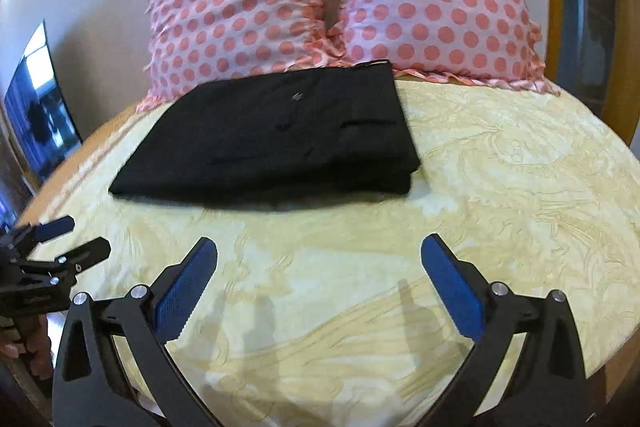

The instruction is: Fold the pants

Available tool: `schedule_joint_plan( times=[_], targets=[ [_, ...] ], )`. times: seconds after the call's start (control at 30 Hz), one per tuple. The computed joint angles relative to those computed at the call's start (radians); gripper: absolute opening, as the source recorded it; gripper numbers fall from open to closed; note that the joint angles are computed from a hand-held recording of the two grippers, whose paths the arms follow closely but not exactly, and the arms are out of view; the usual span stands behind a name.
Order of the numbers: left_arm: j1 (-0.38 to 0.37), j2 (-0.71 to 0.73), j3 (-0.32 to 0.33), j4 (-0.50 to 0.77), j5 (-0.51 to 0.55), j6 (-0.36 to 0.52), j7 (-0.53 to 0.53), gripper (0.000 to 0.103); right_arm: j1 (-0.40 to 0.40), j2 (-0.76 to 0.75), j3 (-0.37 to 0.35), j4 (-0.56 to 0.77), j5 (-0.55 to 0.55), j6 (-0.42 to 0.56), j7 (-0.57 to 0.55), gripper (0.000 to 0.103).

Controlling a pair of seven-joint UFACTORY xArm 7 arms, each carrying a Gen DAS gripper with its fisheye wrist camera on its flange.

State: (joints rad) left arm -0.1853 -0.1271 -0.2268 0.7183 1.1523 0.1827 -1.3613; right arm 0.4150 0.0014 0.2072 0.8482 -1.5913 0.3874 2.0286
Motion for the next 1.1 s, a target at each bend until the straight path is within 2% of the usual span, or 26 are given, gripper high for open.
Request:
schedule_joint_plan(
  times=[0.13,0.23,0.4,0.5,0.57,0.73,1.1],
  targets=[
    [-0.012,-0.003,-0.011,-0.012,0.031,0.039,-0.027,0.101,0.022,0.036,0.013,0.018,0.026,0.028,-0.032,0.102],
    [-0.025,0.004,-0.001,-0.023,-0.015,0.03,0.001,0.101,0.04,0.05,0.014,0.022,0.043,0.049,-0.039,0.102],
    [-0.022,-0.002,-0.016,-0.028,0.14,0.047,-0.168,0.101,0.067,0.075,0.014,0.031,0.071,0.09,-0.056,0.102],
    [-0.034,-0.005,-0.016,-0.027,0.237,0.069,-0.282,0.101,0.085,0.074,0.015,0.025,0.031,0.126,0.001,0.102],
    [-0.047,-0.007,-0.007,-0.027,0.263,0.076,-0.313,0.101,0.094,0.076,0.018,0.024,0.026,0.153,0.023,0.102],
    [-0.067,-0.007,0.01,-0.027,0.255,0.086,-0.308,0.101,0.114,0.076,0.025,0.018,0.015,0.209,0.07,0.102],
    [-0.076,-0.005,0.016,-0.025,0.247,0.087,-0.3,0.101,0.114,0.076,0.023,0.018,0.014,0.206,0.068,0.102]
  ],
)
